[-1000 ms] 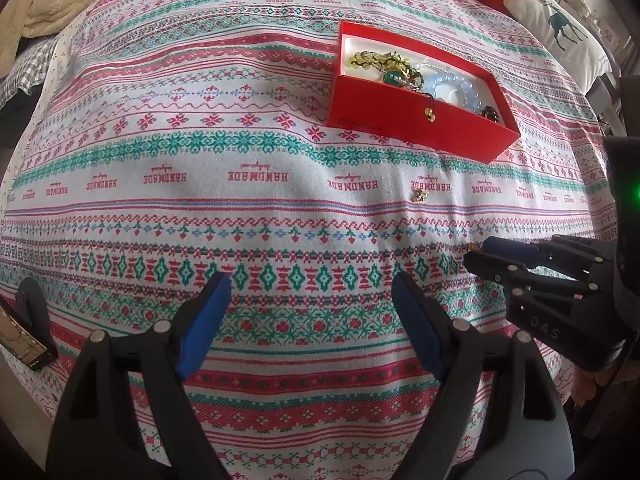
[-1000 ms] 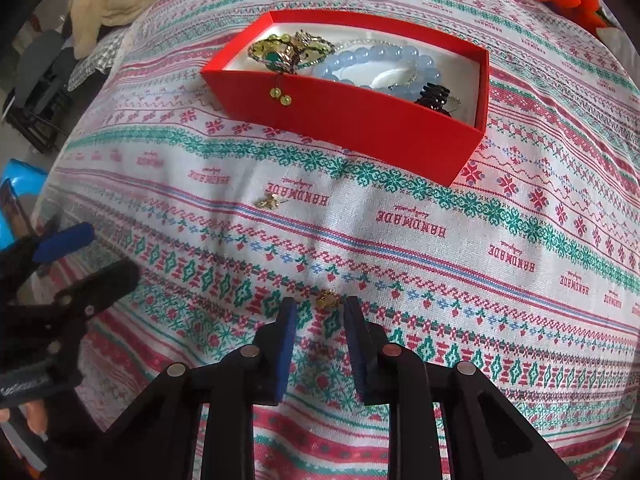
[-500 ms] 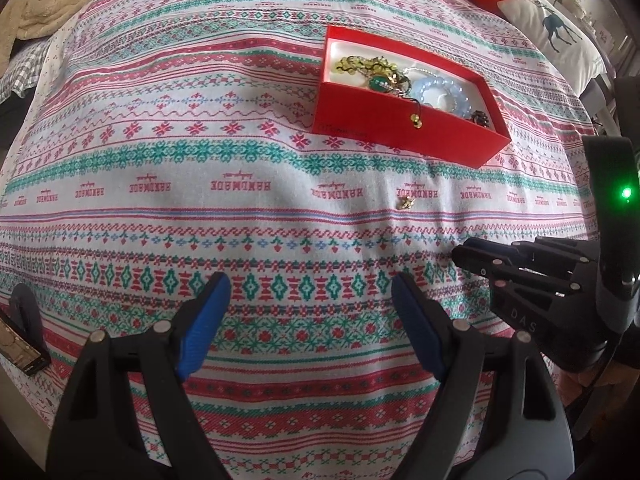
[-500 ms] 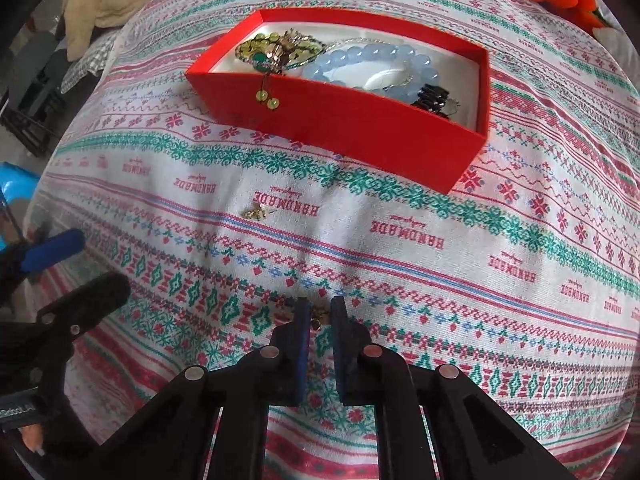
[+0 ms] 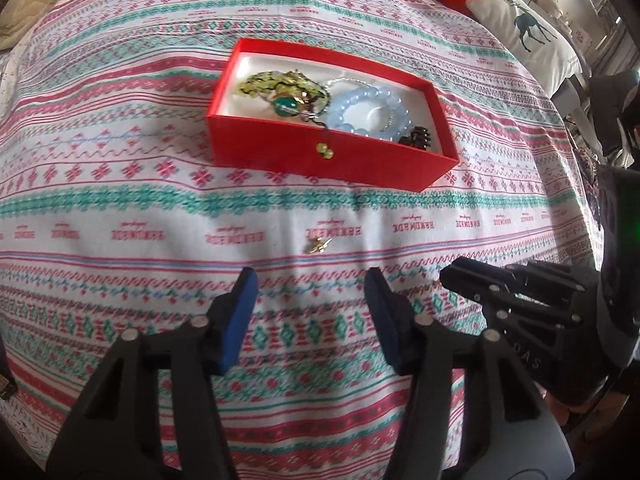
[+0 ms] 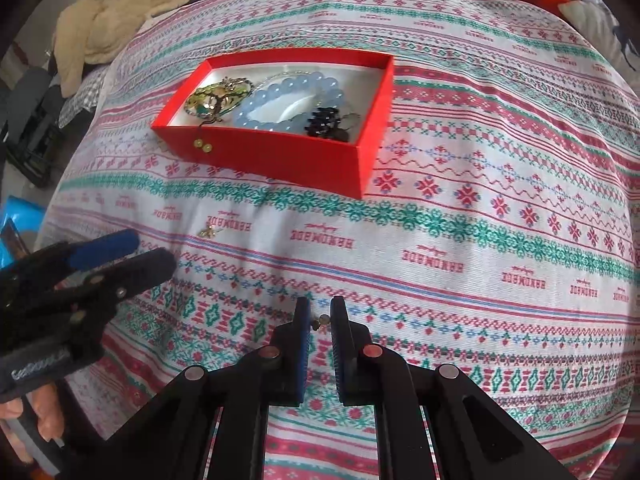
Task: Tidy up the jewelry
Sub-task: 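Grasp a small gold earring with the right gripper while the left grasps the gold star earring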
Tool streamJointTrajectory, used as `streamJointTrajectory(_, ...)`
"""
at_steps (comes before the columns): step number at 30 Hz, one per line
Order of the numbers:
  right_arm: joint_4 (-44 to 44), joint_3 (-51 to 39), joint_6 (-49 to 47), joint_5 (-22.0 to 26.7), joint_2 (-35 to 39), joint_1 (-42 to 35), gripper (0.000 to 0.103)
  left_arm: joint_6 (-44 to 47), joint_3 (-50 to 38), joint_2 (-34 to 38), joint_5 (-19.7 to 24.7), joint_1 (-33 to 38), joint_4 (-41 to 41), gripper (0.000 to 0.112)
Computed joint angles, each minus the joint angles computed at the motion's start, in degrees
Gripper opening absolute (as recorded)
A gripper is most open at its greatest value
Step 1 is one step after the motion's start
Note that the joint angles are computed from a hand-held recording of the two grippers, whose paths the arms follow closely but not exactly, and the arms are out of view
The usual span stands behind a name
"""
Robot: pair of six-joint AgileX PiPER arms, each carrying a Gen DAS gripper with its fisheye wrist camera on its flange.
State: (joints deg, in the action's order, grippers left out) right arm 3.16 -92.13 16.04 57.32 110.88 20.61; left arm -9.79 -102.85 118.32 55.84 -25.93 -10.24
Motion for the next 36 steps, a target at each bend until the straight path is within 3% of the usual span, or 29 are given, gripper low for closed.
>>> streamJointTrajectory(9, 1.2, 5.21, -2.6, -1.51, -3.98, -2.47, 0.01, -4.5, -8.4, 6.82, 3.33, -2.27, 2.69, 0.034)
streamJointTrajectory(19, 2.5, 8.85, -5.86, -1.98, -6.83, -5.72, 0.01, -8.4, -17.39, 13.24, 7.88, -4.53, 7.75, 0.028)
streamJointTrajectory(25, 2.63, 9.78, -6.3, -1.98, -7.63, -6.41, 0.01, -9.47, -21.47, 15.6, 10.2, -5.47, 10.4, 0.02)
streamJointTrajectory(32, 2.52, 10.16, -6.34, -1.32, -8.59, -6.19, 0.01, -9.62, -23.14, 16.73, 10.31, -5.63, 10.82, 0.013)
streamJointTrajectory(36, 2.21, 8.1, -4.55, -1.49, -6.95, -4.43, 0.01, -7.47, -17.41, 13.04, 7.4, -3.84, 7.49, 0.008)
